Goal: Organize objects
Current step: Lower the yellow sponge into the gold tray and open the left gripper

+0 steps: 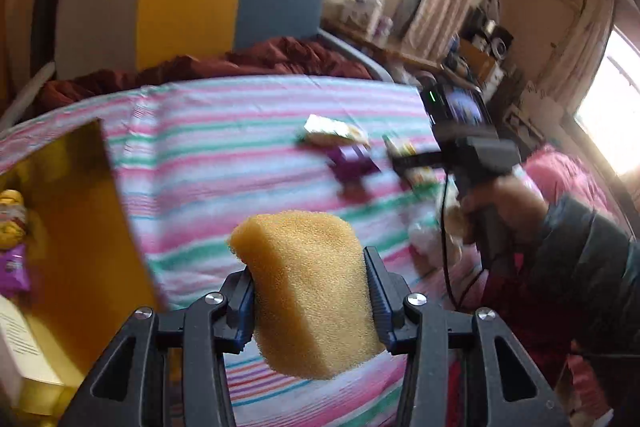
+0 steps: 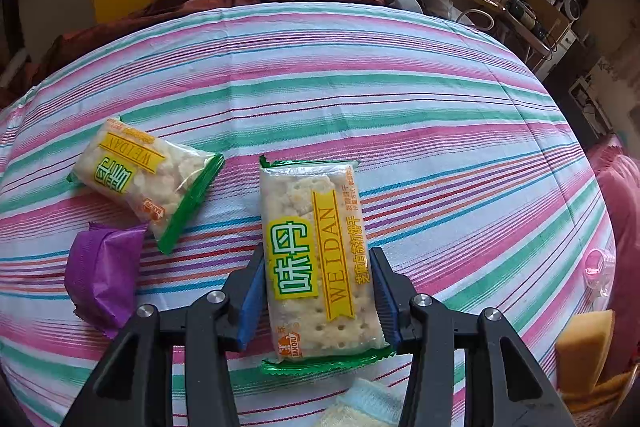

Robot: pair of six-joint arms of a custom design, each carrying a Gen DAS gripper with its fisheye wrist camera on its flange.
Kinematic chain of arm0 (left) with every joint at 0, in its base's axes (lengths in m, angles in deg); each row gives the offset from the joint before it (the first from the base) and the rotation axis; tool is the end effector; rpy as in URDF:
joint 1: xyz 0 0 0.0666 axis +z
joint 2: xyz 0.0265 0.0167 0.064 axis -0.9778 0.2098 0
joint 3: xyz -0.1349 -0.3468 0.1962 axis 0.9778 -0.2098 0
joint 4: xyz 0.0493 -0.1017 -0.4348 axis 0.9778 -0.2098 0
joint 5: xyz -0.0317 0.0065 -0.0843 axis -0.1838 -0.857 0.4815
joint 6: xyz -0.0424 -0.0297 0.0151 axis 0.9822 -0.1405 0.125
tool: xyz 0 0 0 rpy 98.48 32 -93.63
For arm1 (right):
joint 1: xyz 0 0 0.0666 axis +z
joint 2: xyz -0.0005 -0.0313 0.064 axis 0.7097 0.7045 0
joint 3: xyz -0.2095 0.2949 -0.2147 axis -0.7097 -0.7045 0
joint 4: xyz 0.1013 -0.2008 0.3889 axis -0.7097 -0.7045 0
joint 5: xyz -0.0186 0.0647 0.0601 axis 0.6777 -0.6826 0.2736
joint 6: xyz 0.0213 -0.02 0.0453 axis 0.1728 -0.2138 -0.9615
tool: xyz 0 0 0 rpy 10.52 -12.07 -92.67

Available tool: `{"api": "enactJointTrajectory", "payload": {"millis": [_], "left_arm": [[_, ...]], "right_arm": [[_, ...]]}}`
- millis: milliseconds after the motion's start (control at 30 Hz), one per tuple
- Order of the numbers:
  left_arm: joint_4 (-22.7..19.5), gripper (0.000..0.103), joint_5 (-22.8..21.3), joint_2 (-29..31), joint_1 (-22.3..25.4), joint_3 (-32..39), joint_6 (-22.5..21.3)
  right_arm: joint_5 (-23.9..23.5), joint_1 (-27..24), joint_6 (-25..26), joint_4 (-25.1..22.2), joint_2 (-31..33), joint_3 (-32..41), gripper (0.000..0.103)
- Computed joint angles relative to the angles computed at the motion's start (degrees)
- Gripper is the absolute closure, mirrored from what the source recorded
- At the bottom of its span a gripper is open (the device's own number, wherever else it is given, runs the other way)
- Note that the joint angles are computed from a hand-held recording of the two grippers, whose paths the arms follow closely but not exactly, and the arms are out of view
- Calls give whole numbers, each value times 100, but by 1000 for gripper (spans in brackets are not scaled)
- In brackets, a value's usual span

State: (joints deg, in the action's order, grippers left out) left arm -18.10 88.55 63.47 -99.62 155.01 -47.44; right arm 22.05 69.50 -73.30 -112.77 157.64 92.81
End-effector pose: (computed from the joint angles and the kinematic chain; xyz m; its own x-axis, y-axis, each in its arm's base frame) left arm 0.5065 -0.2068 0.3916 -0.7480 0.0417 -0.6624 0.2730 0.9290 -0.2498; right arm 0.6859 0.2954 0.3348 -0.9003 0.0632 -0.4305 0.1413 0.9782 -0.1518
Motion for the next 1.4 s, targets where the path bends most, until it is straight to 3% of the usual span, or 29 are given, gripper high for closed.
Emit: {"api": "enactJointTrajectory", "payload": {"millis": [333, 567, 867, 1000, 1133, 1400], "left_arm": [[-809, 56, 607, 264, 1697, 445, 884], [-1333, 56, 286, 1039, 2121, 1145, 1003], [-2141, 51, -79, 2072, 2263, 2039, 640], [-2138, 44, -119, 2095, 2275, 2072, 656], [-1843, 25, -125, 1782, 2274, 1793, 612], [-1109, 24, -528, 572, 2215, 803, 486]], "right_arm": [[210, 101, 93, -99, 19, 48, 55], [292, 142, 156, -158, 27, 71, 54], [273, 96, 275, -160, 64, 122, 54], [278, 95, 289, -147, 68, 122, 54], [284, 86, 297, -146, 73, 132, 54], [88, 9, 28, 70, -51, 30, 54]]}}
